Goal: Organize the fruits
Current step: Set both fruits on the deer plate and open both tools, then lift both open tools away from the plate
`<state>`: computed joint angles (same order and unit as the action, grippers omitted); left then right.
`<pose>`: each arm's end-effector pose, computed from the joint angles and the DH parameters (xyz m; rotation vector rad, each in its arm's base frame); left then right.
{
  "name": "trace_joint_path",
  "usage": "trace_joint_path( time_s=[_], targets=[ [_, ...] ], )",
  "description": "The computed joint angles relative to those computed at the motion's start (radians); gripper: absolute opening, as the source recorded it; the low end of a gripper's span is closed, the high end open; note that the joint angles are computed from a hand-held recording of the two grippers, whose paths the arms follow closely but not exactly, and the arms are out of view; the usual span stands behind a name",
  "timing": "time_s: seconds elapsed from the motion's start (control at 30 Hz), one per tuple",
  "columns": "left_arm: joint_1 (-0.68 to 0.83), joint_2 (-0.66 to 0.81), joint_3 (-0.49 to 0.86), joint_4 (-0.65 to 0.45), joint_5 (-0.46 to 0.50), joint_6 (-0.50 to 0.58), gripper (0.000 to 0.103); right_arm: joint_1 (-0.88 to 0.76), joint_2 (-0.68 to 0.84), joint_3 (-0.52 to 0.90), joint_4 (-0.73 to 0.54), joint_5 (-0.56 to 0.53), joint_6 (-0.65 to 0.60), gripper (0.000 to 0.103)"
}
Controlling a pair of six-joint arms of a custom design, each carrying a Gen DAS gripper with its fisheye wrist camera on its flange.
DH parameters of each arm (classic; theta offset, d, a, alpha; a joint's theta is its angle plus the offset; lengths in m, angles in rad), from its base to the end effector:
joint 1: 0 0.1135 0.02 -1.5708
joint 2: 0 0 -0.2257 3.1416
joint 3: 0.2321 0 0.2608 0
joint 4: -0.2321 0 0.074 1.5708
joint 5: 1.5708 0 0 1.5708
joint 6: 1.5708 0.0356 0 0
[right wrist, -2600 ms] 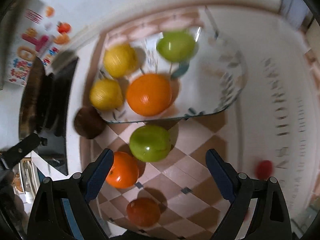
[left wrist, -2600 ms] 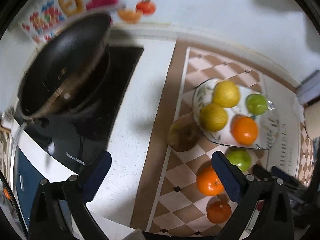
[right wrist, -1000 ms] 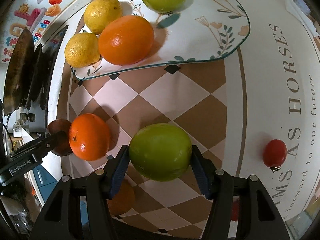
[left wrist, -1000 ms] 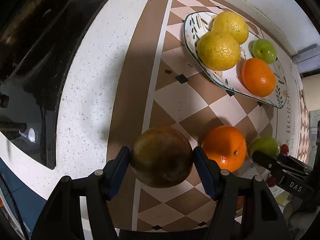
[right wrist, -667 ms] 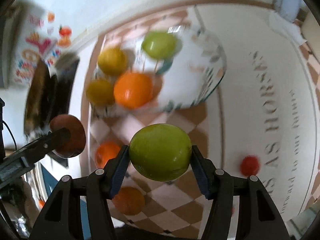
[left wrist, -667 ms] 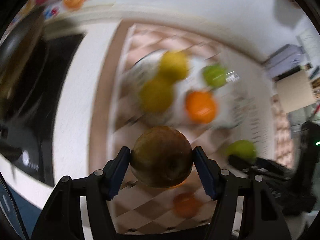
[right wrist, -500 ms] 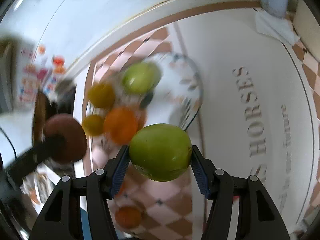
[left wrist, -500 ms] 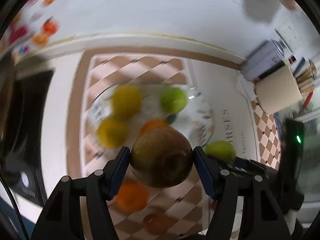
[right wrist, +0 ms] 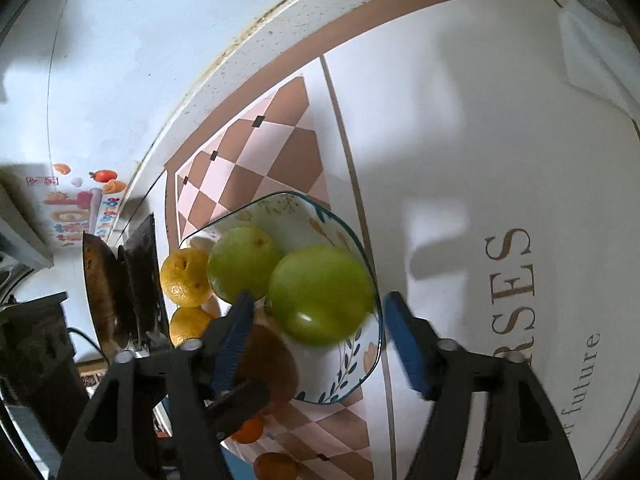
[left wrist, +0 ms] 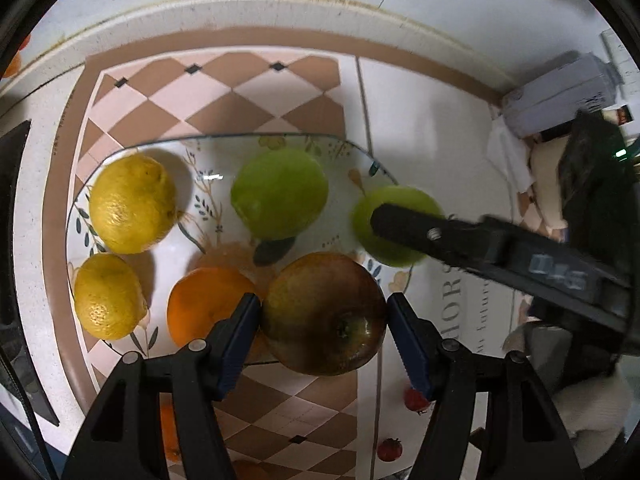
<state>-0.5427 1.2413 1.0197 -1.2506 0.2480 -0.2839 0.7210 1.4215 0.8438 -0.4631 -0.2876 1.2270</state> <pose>0.1825 -0.1203 0.2218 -0.4195 -3.0757 0.4158 0.2085 0.1967 0.1550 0.6246 2.8776 0.8999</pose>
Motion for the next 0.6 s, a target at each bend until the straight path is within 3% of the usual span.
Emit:
trace_joint_path(
  time_s=[0.1, 0.17, 0.33, 0.43, 0.6],
  targets=[
    [-0.002, -0.010, 0.006, 0.004, -0.003, -0.010, 0.067, 0.029, -0.026, 0.022, -0.070, 0.041, 0.003, 0.079],
    [0.008, -0.019, 0.027, -0.013, -0.007, -0.005, 0.087, 0.051, -0.063, 0.021, -0.112, 0.078, 0.016, 0.081],
    [0.073, -0.103, 0.056, -0.088, -0.068, 0.055, 0.089, 0.175, -0.117, 0.118, -0.340, 0.261, 0.058, 0.089],
    [0.129, -0.204, 0.062, -0.155, -0.165, 0.107, 0.089, 0.317, -0.054, 0.276, -0.549, 0.422, 0.122, 0.094],
    [0.232, -0.392, 0.056, -0.255, -0.291, 0.205, 0.089, 0.512, 0.044, 0.482, -0.761, 0.555, 0.280, 0.094]
  ],
)
